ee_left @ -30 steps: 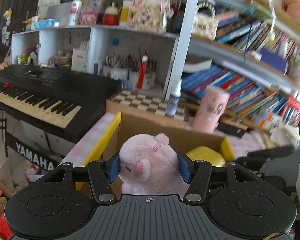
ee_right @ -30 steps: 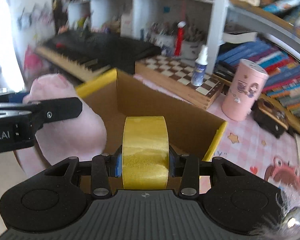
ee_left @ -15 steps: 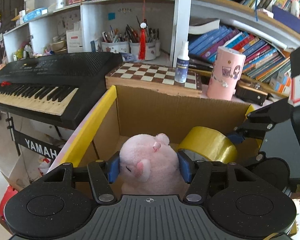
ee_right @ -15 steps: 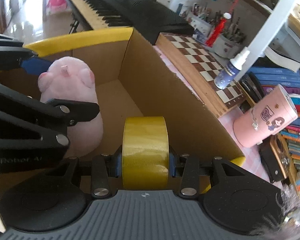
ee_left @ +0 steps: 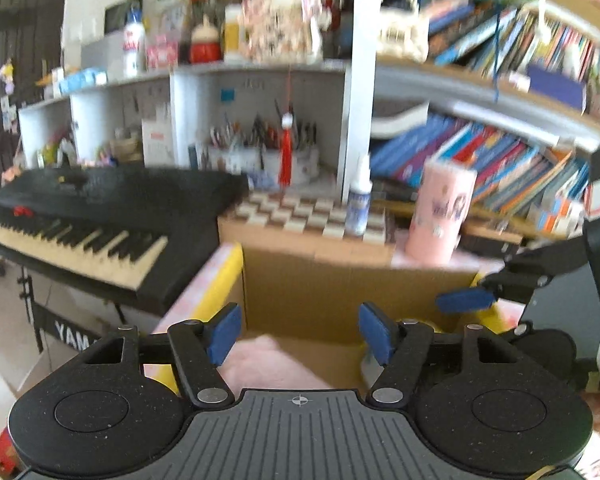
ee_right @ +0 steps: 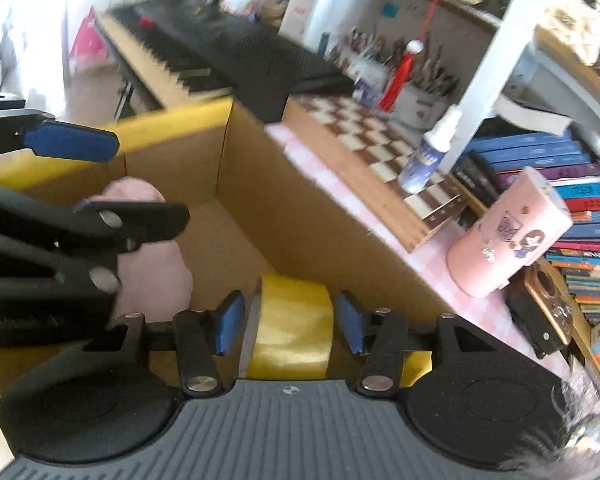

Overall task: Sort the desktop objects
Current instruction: 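Lower the pig and tape into the yellow box and open both tools, then withdraw both open tools from the box back over the table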

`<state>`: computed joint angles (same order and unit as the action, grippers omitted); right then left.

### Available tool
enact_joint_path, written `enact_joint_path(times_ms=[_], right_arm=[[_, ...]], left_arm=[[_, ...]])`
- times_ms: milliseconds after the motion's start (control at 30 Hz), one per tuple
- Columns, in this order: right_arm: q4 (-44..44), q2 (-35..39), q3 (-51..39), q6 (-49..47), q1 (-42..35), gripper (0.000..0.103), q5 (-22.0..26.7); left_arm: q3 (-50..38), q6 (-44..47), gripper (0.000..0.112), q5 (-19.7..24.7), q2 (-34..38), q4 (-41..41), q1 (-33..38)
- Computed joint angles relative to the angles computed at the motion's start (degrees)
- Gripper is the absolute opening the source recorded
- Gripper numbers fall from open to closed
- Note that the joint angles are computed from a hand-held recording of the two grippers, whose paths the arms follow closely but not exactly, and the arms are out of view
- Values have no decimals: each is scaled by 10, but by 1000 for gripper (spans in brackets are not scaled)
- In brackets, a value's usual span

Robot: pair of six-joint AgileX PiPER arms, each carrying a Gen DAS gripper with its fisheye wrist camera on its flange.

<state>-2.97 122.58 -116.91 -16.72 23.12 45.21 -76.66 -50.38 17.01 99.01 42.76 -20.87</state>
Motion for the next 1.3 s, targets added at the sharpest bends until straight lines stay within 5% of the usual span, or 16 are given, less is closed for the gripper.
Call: enact_joint_path(times_ms=[333,600,900,1300], right_arm=[[-96,-203,247,190,22,49,-135],[-365,-360,442,566,83,49,-179],[-594,-488,585,925,248,49,-15],[-599,-531,661,1102,523,49,239]], left_arm=[[118,-185,68,-6,-142,175,-31],[218,-274,71,50,-262,247,-76],[319,-260,71,112,-390,219,-144],[397,-231,71,256,-509,170,-290]])
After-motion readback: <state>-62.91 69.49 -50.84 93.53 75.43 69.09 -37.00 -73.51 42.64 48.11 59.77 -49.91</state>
